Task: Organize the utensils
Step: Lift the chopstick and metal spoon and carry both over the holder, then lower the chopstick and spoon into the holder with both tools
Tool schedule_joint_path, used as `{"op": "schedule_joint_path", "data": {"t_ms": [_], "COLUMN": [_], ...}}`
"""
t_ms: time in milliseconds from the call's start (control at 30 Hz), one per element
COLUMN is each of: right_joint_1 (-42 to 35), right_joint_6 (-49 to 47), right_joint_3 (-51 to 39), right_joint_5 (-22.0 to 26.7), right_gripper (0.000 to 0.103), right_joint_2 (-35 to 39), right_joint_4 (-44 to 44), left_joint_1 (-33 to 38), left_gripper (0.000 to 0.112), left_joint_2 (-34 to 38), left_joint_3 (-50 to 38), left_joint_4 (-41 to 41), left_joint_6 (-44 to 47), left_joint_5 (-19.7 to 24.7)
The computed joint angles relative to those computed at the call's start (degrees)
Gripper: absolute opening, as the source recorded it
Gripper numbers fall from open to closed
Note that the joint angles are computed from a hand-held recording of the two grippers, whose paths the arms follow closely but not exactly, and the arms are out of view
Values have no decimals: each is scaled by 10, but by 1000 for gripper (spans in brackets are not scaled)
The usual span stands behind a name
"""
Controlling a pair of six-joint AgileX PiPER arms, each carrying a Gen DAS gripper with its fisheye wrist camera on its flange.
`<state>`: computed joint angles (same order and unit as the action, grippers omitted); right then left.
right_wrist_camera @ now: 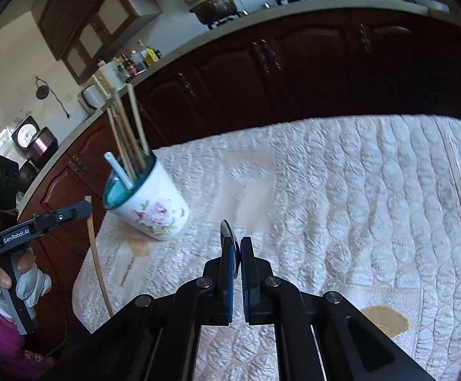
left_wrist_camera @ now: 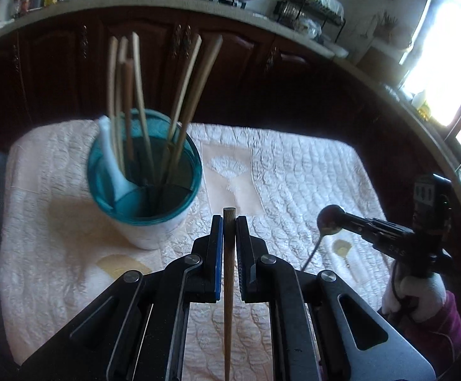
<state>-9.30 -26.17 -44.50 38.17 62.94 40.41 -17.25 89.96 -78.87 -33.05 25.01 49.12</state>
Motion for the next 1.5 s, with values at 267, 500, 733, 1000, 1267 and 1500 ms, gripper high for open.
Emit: {"op": "schedule_joint_path", "data": {"t_ms": [267,500,733,1000,1267,1500], "right_joint_1": [81,153,226,243,272,279], "right_joint_6": [87,187,312,405,481,466], "right_joint_3": [-79,-203,-327,-411,-446,-437], "right_joint_5": [-14,-21,-18,-23,-27,-36], "right_gripper": [4,4,4,4,4,4], "right_joint_2": [15,65,153,239,294,311], "right_joint_4": [-73,-167,-307,-405,-533,-525], "left_joint_1": [94,138,139,112,79,63], "left_gripper": [6,6,6,6,6,6], "left_joint_2": [-43,-9,60,101,126,116], "left_joint_3": [-65,-207,-343,-368,-320,-258], "left_joint_4": [-60,-59,-12,72,122,137], "left_joint_6": [31,-6,-69,-102,-112,-113], "left_joint_5": [72,98,91,21,-38,-77]}}
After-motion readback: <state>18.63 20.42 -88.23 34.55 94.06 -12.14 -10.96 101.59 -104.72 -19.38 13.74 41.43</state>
